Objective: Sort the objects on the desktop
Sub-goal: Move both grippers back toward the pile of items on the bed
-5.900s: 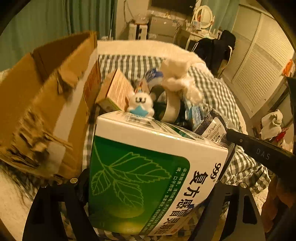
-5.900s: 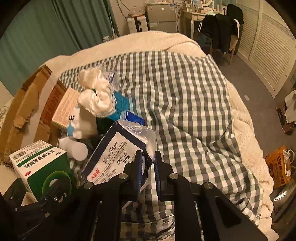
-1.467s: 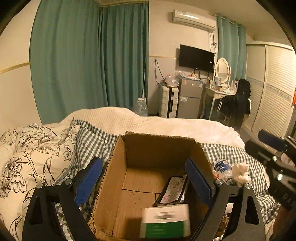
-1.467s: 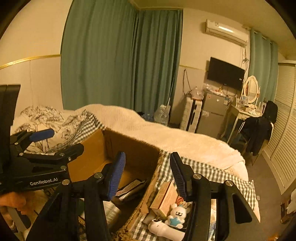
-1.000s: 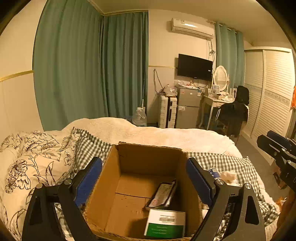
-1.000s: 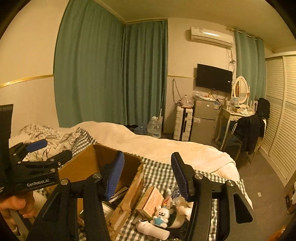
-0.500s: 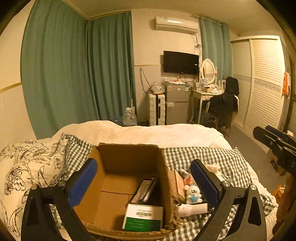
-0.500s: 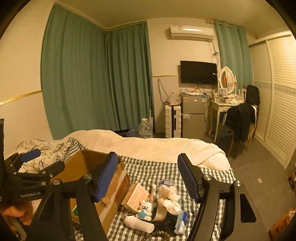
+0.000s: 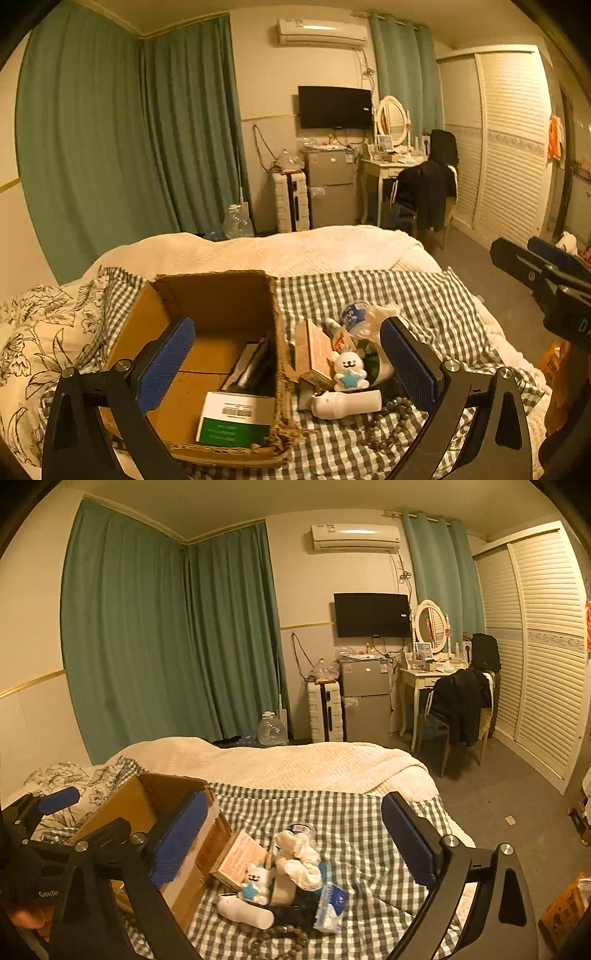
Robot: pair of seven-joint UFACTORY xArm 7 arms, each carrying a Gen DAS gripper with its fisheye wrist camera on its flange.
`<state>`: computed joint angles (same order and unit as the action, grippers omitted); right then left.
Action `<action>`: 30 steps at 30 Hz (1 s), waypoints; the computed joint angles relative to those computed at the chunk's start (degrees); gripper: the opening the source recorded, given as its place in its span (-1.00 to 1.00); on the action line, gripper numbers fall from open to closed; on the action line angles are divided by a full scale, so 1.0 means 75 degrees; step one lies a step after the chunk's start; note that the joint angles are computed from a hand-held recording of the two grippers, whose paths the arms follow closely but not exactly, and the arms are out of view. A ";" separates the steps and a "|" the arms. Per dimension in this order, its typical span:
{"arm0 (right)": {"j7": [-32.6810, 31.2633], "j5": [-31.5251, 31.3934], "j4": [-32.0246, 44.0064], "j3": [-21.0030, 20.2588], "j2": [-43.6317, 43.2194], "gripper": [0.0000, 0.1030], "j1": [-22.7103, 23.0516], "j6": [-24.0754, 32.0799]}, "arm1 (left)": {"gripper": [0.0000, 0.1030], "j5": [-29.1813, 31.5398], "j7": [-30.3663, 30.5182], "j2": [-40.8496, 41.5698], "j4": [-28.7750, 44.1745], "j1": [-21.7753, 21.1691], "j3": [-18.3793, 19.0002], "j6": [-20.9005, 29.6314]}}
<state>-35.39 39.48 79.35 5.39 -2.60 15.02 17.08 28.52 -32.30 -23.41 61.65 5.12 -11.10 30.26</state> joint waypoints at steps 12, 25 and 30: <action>0.0260 -0.0571 -0.0280 -0.0098 0.0001 0.89 -0.0090 -0.0153 | 1.00 -0.0283 0.0158 0.0320 -0.0102 -0.0509 -0.0017 0.0116; 0.0946 -0.1550 -0.0250 -0.0017 0.0388 0.89 -0.0409 0.0080 | 1.00 -0.0185 0.0192 0.0880 -0.0358 -0.0943 -0.0067 0.0167; 0.1427 -0.2435 -0.0221 0.0026 0.0649 0.89 -0.0512 0.0209 | 0.98 -0.0262 0.0268 0.1130 -0.0496 -0.1159 0.0057 0.0091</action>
